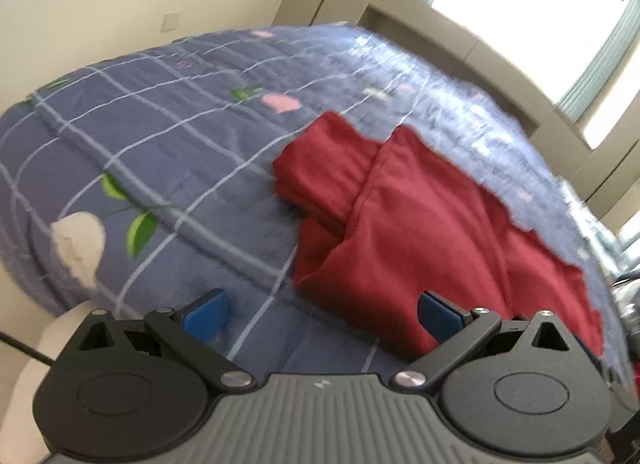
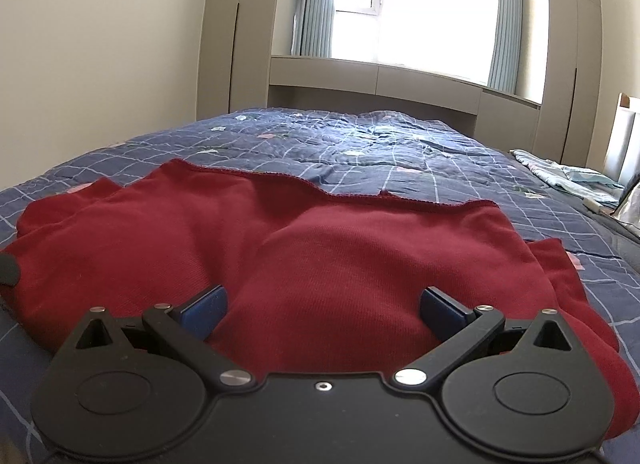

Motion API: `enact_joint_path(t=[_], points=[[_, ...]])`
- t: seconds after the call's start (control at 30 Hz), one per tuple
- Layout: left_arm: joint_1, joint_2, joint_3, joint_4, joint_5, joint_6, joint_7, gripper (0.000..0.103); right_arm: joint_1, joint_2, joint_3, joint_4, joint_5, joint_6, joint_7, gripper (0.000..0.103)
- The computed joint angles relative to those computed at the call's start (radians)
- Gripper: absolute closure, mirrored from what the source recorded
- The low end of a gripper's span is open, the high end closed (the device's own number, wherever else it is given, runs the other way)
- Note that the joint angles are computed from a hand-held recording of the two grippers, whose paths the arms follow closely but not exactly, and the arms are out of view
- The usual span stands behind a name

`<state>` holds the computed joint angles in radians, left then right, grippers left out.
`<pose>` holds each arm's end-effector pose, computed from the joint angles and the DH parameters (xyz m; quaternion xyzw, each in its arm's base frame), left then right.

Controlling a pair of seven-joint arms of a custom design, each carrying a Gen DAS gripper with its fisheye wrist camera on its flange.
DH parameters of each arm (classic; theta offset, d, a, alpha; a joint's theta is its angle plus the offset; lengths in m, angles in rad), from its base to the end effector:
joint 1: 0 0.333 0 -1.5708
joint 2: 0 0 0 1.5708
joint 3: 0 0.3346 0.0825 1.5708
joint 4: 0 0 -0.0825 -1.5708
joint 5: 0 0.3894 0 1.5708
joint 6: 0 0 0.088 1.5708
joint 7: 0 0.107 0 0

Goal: Fold small clothes
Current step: 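Grasp the folded sweater's edge with the left tool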

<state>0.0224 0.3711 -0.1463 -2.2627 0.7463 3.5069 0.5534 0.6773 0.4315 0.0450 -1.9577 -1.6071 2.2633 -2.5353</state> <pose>0.5571 -0.1478 0.3043 -0.6814 0.6098 -0.3941 0.0924 0.4946 0.3989 0.2756 -0.5321 0.6690 -0.4321 0.2876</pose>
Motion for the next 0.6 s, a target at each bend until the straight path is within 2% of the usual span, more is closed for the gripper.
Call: enact_joint_path(t=[0.1,0.17,0.23,0.33,0.37,0.43,0.5,0.6], points=[[0.064,0.072,-0.037,0.046,0.079,0.135,-0.035,0.001,0.002,0.001,0.000,-0.001,-0.004,-0.003,0.004,0.000],[0.091,0.114,-0.056,0.099,0.148,0.150,-0.104,0.006,0.002,0.001,0.000,0.000,-0.004,-0.003,0.005,0.001],[0.117,0.151,-0.079,0.165,0.235,0.098,-0.198,0.012,0.003,0.002,0.000,-0.001,-0.005,-0.005,0.006,0.000],[0.110,0.166,-0.075,0.212,0.271,0.067,-0.241,0.016,0.003,0.002,0.000,-0.001,-0.005,-0.005,0.006,0.000],[0.109,0.167,-0.076,0.224,0.283,0.053,-0.252,0.021,0.003,0.002,0.000,-0.001,-0.005,-0.005,0.006,0.000],[0.116,0.157,-0.097,0.246,0.321,-0.029,-0.277,0.033,0.003,0.003,0.000,0.000,-0.006,-0.006,0.007,0.000],[0.109,0.146,-0.107,0.251,0.306,-0.085,-0.258,0.040,0.005,0.002,0.000,-0.001,-0.006,-0.008,0.007,0.000],[0.129,0.144,-0.146,0.255,0.276,-0.135,-0.229,0.042,0.005,0.003,0.000,0.000,-0.006,-0.008,0.006,0.000]])
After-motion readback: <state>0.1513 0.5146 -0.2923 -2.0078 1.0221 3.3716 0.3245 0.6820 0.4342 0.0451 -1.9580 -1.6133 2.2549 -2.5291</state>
